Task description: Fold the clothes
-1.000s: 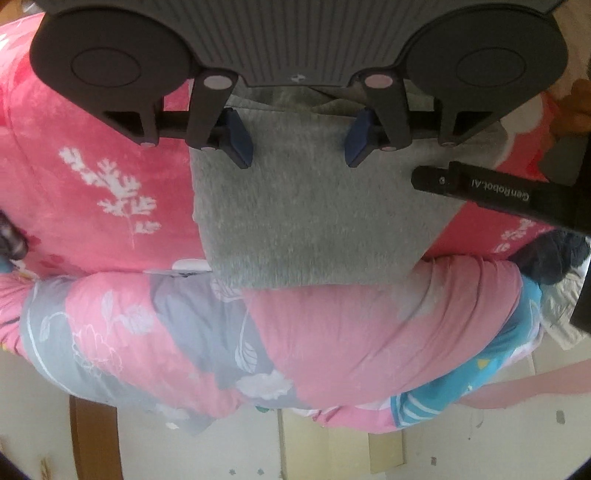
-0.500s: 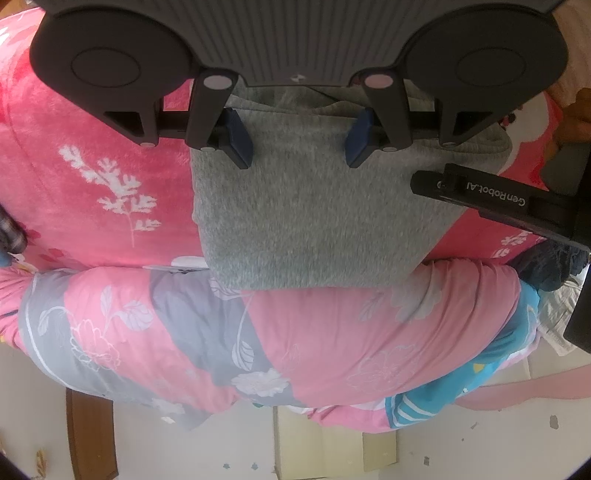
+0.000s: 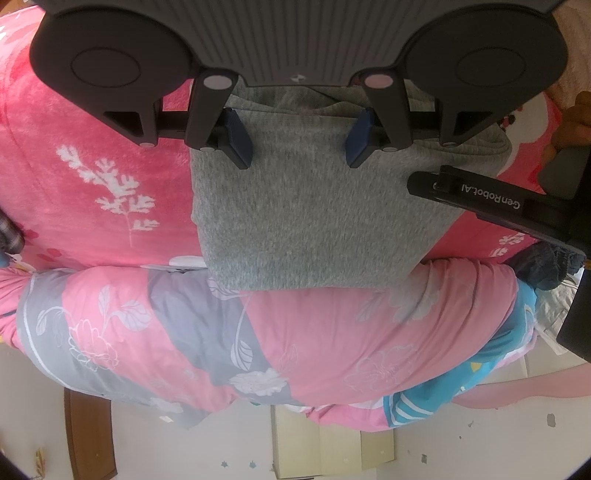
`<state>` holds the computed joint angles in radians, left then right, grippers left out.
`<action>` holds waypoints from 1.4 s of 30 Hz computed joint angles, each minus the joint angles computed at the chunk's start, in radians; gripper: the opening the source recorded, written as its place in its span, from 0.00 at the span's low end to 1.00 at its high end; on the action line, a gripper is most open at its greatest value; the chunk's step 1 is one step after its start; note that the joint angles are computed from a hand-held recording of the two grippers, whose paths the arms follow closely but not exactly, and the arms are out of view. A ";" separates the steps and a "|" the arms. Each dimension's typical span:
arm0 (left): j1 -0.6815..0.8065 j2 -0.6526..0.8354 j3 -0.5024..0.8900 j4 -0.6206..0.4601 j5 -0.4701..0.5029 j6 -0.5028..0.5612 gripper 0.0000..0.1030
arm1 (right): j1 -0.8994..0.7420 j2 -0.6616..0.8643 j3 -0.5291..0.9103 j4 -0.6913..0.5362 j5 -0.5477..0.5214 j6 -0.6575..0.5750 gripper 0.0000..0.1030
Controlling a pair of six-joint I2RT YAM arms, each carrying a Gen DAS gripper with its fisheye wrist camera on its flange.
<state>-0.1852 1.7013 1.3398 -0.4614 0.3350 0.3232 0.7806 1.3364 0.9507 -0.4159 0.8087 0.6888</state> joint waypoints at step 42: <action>0.109 0.061 0.044 -0.004 0.200 -0.039 1.00 | -0.109 -0.216 -0.025 0.167 -0.087 -0.093 0.90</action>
